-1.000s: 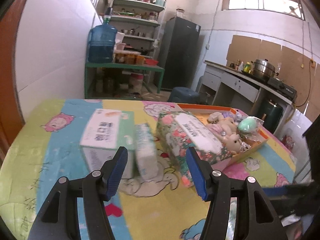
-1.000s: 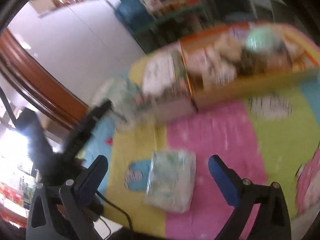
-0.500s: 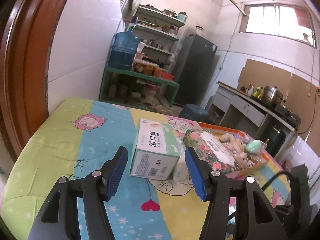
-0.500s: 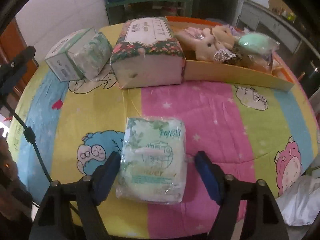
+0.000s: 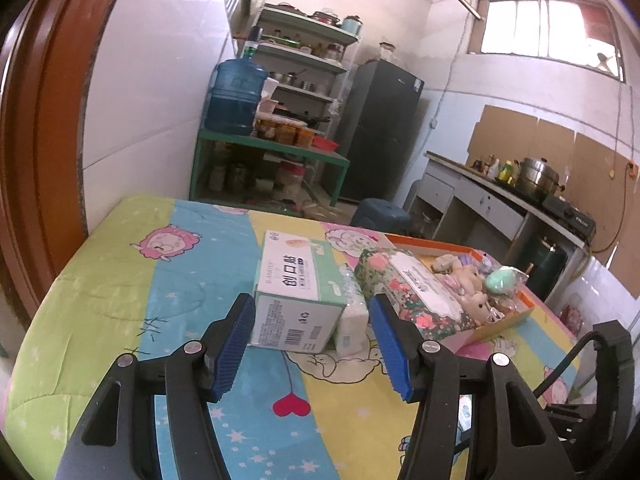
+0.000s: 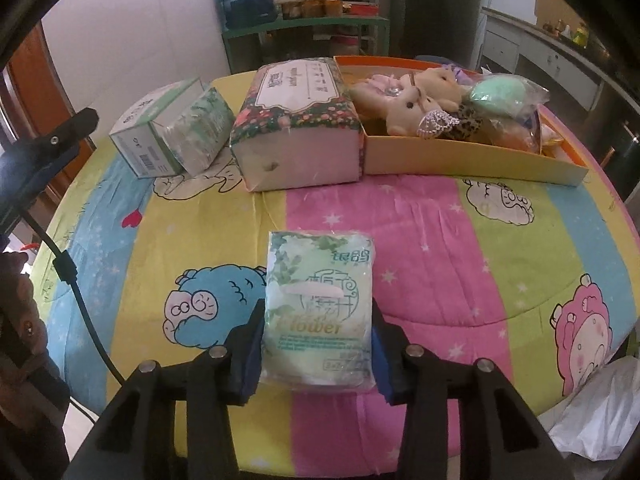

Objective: Organize soft objects
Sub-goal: 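Grasp the white Flower tissue pack with the left tool while the right tool holds its pack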

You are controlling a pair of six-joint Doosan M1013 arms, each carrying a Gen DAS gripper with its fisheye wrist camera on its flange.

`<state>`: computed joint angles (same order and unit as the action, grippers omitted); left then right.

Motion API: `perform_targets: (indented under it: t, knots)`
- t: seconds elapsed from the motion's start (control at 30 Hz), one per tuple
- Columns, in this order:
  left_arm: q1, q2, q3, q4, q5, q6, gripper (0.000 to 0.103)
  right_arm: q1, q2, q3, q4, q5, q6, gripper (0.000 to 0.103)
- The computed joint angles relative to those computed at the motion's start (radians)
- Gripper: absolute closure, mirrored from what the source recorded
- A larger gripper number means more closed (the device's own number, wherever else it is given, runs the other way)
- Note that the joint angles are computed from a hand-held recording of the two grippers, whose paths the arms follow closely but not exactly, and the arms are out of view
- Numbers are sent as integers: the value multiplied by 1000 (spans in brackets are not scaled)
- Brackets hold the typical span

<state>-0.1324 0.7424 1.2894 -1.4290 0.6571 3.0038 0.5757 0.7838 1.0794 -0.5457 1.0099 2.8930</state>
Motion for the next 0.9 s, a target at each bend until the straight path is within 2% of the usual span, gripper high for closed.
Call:
perform_targets:
  t: [0.13, 0.4, 0.6, 0.8, 0.9]
  knots:
    - [-11, -1, -7, 40, -3, -17, 43, 3, -44, 54, -50, -28, 38, 58]
    - [-50, 9, -40, 167, -15, -104, 42, 27, -90, 89, -243, -17, 124, 58]
    - [-80, 31, -93, 261, -9, -188, 43, 19, -108, 121, -254, -69, 158, 58]
    - [-108, 47, -132, 364, -24, -264, 42, -4, -116, 152, -255, -158, 170, 58]
    - [-113, 61, -161, 430, 15, -339, 42, -10, -120, 163, -271, -185, 172, 58]
